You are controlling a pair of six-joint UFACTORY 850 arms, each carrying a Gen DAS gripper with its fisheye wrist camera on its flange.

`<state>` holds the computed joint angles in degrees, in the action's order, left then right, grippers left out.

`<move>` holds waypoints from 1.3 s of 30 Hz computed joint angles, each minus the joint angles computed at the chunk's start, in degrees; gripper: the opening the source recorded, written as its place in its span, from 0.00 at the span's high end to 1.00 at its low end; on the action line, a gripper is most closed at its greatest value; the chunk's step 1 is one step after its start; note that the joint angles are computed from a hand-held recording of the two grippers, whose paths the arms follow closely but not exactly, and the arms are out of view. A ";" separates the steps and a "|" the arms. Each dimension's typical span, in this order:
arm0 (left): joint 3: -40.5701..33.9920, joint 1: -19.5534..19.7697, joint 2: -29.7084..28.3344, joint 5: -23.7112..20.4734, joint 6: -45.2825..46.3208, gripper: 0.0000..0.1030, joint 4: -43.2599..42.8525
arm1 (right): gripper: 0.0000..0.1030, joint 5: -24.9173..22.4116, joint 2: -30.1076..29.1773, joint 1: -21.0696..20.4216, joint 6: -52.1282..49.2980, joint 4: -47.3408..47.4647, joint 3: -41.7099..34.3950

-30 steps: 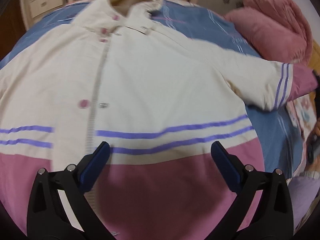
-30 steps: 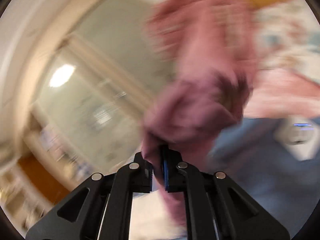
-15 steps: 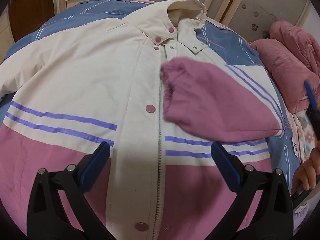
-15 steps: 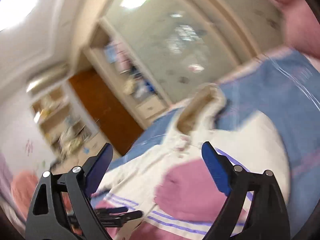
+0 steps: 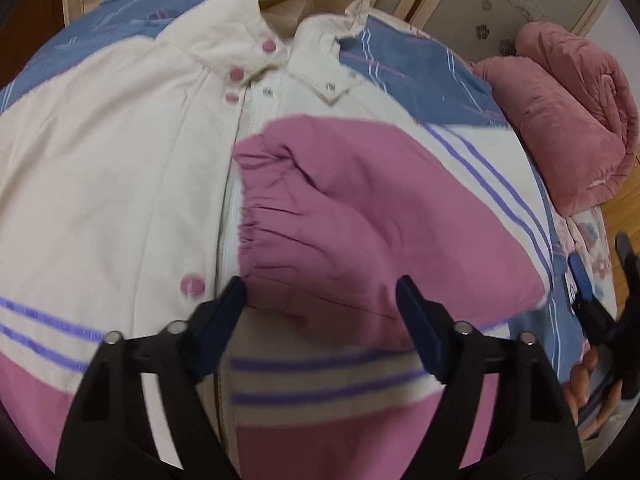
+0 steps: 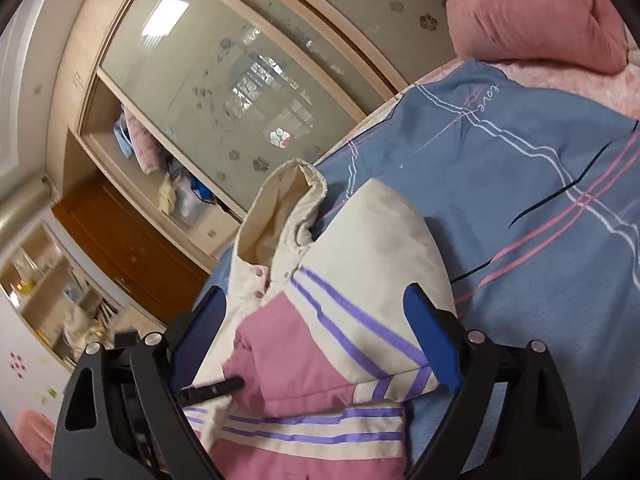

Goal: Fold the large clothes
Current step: 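Lay the sleeve across the jacket body and open the right tool, then grasp the folded pink sleeve cuff with the left tool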

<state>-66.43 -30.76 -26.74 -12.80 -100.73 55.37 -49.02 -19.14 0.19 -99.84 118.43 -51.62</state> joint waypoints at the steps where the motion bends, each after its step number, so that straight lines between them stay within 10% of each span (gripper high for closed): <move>1: -0.75 -0.04 -0.50 -1.40 0.72 0.54 -0.06 | 0.12 0.01 -0.06 -0.03 -0.06 -0.19 -0.02; 4: -0.89 1.10 -0.21 0.09 5.31 0.67 -5.56 | 0.12 0.07 -0.53 -0.72 0.55 -0.29 -0.08; 10: 1.33 -0.29 2.68 -6.97 -11.46 0.72 10.95 | 0.12 0.16 -0.54 -2.27 1.63 1.47 0.68; 16: 6.00 0.07 7.95 -19.26 -17.79 0.72 13.96 | 0.12 21.35 2.05 1.12 -7.70 7.03 0.14; 19: 8.47 0.71 10.41 -24.00 -18.69 0.92 13.36 | 0.12 26.45 1.61 2.10 -9.97 7.26 -0.67; 24: 10.47 0.83 12.77 -27.10 -18.93 0.90 12.36 | 0.12 34.45 -0.96 5.03 -0.01 -11.00 -3.90; 25: 10.37 0.59 12.70 -26.00 -17.81 0.84 12.35 | 0.12 36.94 -1.85 6.08 3.94 -16.22 -4.68; 28: 8.14 -0.79 10.66 -20.57 -12.65 0.16 10.34 | 0.12 35.93 -2.96 6.97 14.09 -29.25 -5.63; 34: 3.15 -2.97 5.80 -12.56 -4.52 0.11 6.50 | 0.12 36.72 -1.87 8.64 8.35 -29.09 -4.16; 39: -0.72 -1.41 1.58 -8.36 0.65 0.11 1.15 | 0.12 28.13 -0.14 7.92 -0.75 -26.64 -2.38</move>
